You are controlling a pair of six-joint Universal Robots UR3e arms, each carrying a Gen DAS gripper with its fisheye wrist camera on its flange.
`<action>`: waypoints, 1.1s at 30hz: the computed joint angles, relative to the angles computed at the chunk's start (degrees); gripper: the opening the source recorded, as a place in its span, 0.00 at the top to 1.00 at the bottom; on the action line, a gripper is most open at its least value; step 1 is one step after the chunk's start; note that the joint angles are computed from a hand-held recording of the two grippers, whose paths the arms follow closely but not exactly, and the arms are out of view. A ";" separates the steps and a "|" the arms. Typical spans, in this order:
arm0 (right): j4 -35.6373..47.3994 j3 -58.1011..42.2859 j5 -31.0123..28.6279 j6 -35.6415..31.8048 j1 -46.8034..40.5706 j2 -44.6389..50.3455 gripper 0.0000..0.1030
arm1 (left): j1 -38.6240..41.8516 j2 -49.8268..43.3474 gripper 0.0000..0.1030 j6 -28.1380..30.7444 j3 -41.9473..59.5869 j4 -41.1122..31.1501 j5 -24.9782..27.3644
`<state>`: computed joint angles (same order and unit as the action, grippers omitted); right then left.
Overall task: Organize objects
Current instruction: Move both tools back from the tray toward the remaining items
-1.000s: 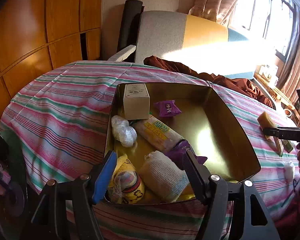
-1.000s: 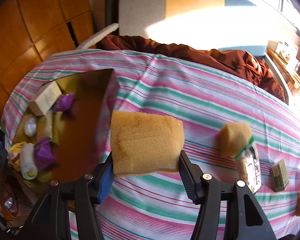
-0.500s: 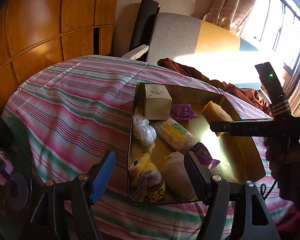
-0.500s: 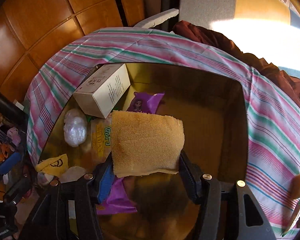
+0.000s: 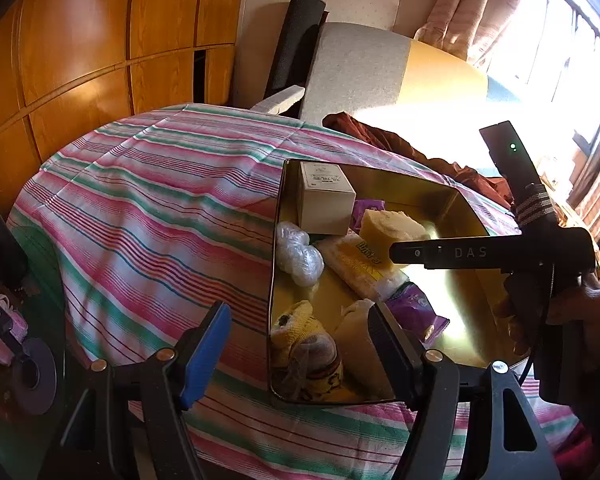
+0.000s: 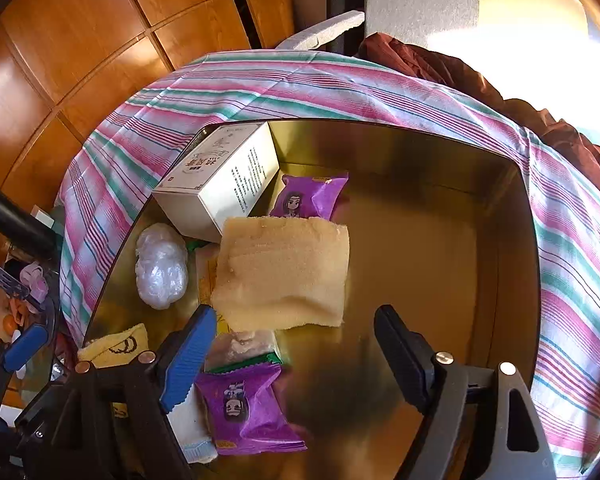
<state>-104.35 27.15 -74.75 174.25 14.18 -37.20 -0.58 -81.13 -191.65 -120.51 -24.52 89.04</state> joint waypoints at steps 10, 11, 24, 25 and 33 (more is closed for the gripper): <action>-17.69 30.73 -2.47 -0.59 -1.06 -18.87 0.19 | -3.34 -0.17 0.29 0.17 2.44 -0.98 2.74; -18.98 33.46 -2.37 -0.62 -1.50 -20.75 0.19 | -3.82 -0.37 0.29 0.24 2.82 -1.13 3.05; -26.83 64.24 -0.77 -2.16 -15.23 -44.55 0.19 | -9.21 -3.09 0.28 0.90 6.57 -2.20 5.13; -26.72 66.06 -0.58 -2.71 -17.05 -46.17 0.19 | -9.63 -3.51 0.28 0.97 6.95 -2.27 5.23; -21.00 77.01 -0.37 -8.34 -35.15 -59.79 0.19 | -13.39 -8.01 0.28 1.79 11.68 -2.21 5.21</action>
